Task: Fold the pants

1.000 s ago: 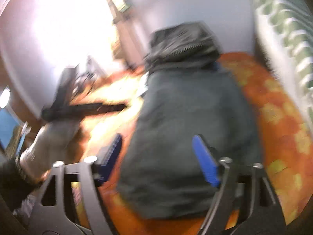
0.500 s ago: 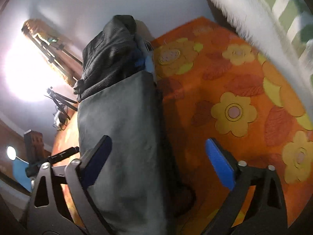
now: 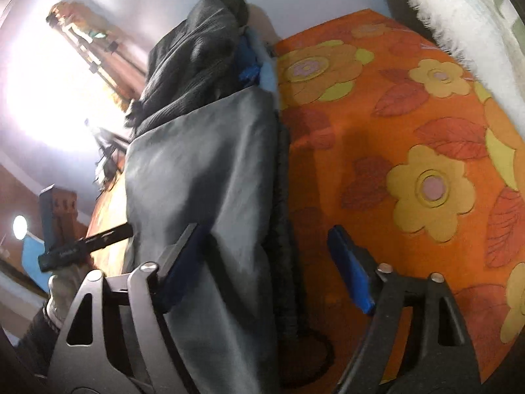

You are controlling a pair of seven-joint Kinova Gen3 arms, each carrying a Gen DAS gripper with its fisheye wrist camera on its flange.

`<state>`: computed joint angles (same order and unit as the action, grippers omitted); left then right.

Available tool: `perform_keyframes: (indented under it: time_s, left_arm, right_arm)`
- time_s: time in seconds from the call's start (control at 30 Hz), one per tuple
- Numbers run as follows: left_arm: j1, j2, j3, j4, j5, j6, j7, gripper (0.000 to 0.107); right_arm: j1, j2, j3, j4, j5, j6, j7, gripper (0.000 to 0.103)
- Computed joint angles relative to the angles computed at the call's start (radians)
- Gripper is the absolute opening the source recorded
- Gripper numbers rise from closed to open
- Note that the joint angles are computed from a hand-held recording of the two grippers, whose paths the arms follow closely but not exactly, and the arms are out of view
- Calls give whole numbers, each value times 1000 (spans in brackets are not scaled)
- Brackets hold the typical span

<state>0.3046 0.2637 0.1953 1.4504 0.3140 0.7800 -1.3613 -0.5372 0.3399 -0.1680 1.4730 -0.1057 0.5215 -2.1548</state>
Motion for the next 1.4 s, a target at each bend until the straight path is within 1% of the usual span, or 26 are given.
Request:
perform_keyframes:
  time_s: [0.07,0.1,0.13,0.17,0.23,0.27,0.3,0.33,0.37,0.4,0.43,0.5,0.6,0.67,0.77,0.87,1.03,1.23,1.4]
  left_arm:
    - [12,6,0,-6,-19,-9,9,62]
    - [32,9,-8,-9,-44,-20,25,62]
    - [40,13,-8,-10,-62,-27,25,62]
    - [41,22,1,-18,-73,-29,18,62]
    - [75,25,-14,-15,-119,-54,25,62]
    - [73,26,-7,-10,-121,-69,16,56]
    - [75,28,-8,-9,-125,-74,21,49]
    - [81,29,-14,-6,-129,-81,32,43]
    - [71,31,-7,-5,-116,-84,33,34]
    - [58,33,2,-3,-94,-83,25,27]
    - [55,31,2,0,-87,-87,27,26]
    - [71,22,-6,3,-108,-93,46,20]
    - [91,8,-10,2,-142,-95,68,13]
    - [97,-4,-9,0,-153,-95,76,11]
    - [98,-25,-5,7,-156,-100,78,11]
    - [105,-49,-4,10,-175,-96,82,10]
    - [117,-84,-3,10,-204,-91,100,10]
    - [140,-131,2,-2,-265,-89,127,9]
    - [135,-176,8,-3,-281,-88,132,9]
  right_arm:
    - [-22,-1,17,-2,13,5,-1,76]
    - [-15,0,8,2,5,-4,14,59]
    - [5,8,-19,8,-21,-28,19,57]
    - [13,5,-27,20,-29,-49,28,57]
    - [-13,7,-4,14,-7,-42,12,56]
    - [-23,7,5,10,3,-37,0,53]
    - [-24,7,6,11,4,-38,-8,47]
    - [-25,6,7,20,1,-52,-20,46]
    - [-22,6,4,24,-6,-62,-26,41]
    - [-25,6,5,27,-4,-68,-37,38]
    - [-46,5,23,24,15,-67,-61,37]
    - [-93,3,60,7,66,-49,-121,32]
    - [-136,-2,87,-12,134,-22,-196,25]
    - [-158,-9,96,-22,175,-10,-245,22]
    - [-210,-7,117,-64,266,54,-322,20]
    - [-237,-12,113,-84,331,91,-375,19]
    - [-278,-38,105,-85,429,121,-461,18]
    - [-344,-70,97,-103,587,171,-599,18]
    - [-387,-95,82,-114,718,208,-708,18]
